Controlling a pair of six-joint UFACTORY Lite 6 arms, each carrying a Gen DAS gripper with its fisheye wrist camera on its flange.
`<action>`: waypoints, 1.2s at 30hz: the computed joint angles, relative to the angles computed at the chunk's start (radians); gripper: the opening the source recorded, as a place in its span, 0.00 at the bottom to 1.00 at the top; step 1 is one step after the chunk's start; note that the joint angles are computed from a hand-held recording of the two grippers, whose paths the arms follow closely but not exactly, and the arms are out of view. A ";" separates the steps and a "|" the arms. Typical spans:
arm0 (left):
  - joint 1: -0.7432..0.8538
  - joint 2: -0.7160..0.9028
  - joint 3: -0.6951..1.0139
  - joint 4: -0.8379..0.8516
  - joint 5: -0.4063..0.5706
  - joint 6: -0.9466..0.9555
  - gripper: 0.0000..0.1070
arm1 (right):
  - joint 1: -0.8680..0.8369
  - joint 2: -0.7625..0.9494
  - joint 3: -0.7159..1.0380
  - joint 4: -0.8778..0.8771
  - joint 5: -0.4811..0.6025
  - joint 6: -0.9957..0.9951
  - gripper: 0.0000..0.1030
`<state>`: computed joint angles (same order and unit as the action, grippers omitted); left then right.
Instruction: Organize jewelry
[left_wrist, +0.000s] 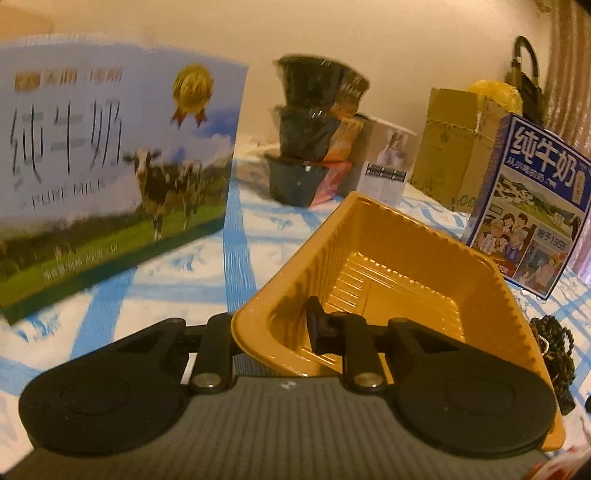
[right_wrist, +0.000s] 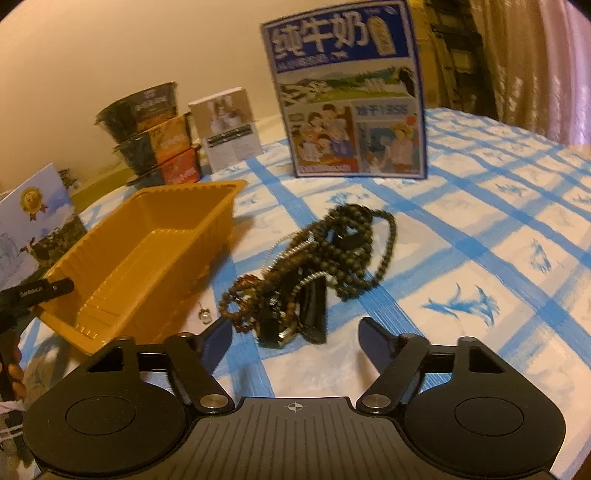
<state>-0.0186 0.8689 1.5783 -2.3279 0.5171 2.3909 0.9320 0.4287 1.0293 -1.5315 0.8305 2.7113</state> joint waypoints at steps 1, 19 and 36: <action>-0.003 -0.018 -0.027 -0.037 0.015 0.056 0.18 | -0.001 0.005 0.009 -0.009 0.001 -0.015 0.66; 0.033 -0.063 -0.067 -0.004 0.092 0.165 0.13 | -0.168 0.355 0.444 -0.178 -0.276 -0.363 0.18; 0.029 -0.057 -0.049 0.004 0.085 0.170 0.13 | -0.150 0.357 0.472 -0.150 -0.199 -0.382 0.09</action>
